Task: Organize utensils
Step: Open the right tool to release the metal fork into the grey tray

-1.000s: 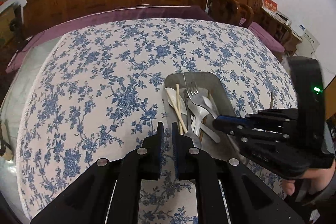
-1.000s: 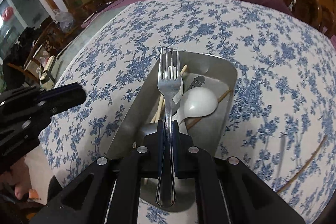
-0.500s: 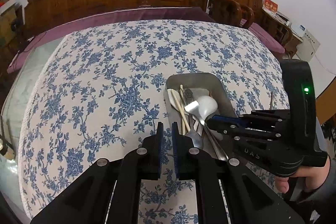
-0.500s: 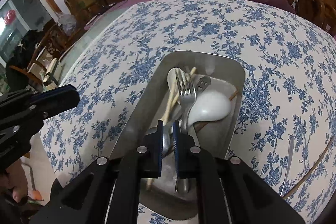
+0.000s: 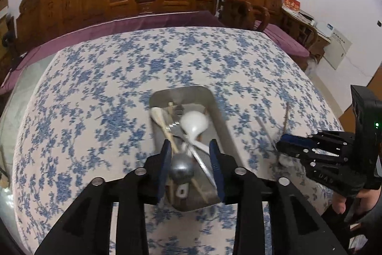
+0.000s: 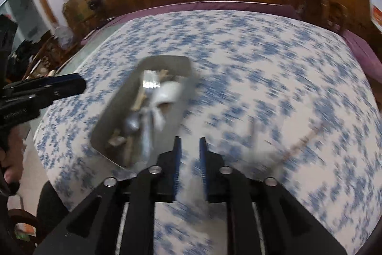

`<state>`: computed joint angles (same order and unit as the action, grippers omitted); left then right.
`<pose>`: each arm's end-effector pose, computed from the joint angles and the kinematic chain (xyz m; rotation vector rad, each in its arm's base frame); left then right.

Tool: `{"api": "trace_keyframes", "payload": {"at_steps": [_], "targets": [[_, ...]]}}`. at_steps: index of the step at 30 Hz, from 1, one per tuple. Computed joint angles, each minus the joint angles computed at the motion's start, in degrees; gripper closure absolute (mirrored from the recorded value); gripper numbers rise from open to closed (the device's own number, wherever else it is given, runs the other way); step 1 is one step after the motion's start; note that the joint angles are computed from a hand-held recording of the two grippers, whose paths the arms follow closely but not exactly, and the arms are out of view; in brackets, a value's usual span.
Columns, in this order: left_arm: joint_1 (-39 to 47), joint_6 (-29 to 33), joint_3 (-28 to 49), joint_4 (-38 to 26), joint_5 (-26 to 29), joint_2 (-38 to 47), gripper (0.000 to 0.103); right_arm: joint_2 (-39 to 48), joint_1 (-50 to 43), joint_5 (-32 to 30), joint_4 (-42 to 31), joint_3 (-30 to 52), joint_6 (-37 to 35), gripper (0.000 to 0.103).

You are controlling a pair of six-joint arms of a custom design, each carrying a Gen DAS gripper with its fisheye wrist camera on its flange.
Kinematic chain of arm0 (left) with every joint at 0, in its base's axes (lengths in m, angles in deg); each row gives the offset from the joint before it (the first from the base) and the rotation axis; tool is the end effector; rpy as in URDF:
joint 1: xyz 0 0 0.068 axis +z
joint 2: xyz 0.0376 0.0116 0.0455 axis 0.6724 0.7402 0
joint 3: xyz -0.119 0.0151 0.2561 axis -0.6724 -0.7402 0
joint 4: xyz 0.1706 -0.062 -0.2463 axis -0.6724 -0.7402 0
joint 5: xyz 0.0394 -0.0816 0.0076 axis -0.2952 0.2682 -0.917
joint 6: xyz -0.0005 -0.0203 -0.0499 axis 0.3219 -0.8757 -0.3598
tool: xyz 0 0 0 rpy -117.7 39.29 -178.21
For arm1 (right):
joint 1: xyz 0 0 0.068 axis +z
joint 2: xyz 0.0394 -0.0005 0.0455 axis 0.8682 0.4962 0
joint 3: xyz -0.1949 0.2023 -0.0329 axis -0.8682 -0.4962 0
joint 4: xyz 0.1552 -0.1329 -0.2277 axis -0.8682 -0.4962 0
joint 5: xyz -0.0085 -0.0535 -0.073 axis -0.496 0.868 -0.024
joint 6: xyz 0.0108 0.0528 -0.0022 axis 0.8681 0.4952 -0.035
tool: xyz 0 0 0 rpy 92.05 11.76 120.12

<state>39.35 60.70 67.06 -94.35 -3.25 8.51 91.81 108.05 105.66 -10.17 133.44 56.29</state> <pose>0.3120 -0.0294 0.3042 0.7220 2.4230 -0.3626 0.2426 0.2515 0.2537 0.0736 2.5196 0.2736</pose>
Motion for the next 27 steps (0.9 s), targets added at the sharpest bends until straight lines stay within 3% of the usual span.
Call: {"api": "trace_keyframes", "payload": {"at_steps": [1,3,6,9,16,27], "targets": [[-1.0,-0.7,-0.8,0.6,-0.4,-0.7,0.058,-1.8,-0.2,0.5,-0.6,-1.9,0.9,0.078],[-2.5,-2.0,-2.3,2.1,-1.1,-2.0,0.033,-5.4,-1.1,0.9,-1.9,-5.7,3.1,0.072],[-4.5,-4.4,-4.3,4.5,-1.6,-3.6,0.023,-8.6,-2.5,1.8,-3.3,-9.6,5.3,0.059],[-6.4,-6.3,-5.5,5.4,-2.6,-4.6,0.015,-9.8,-4.2,1.3,-3.6,-12.4,6.0,0.058],[-10.6,-8.2,-7.4,6.4,-4.9,-6.2,0.013,-8.1,-8.0,-1.4,0.7,-15.7,7.5,0.057],[-14.4,-9.9,-8.3,8.1,-8.0,-5.2,0.013,-1.0,-10.4,-2.2,1.5,-12.4,6.4,0.056]]}}
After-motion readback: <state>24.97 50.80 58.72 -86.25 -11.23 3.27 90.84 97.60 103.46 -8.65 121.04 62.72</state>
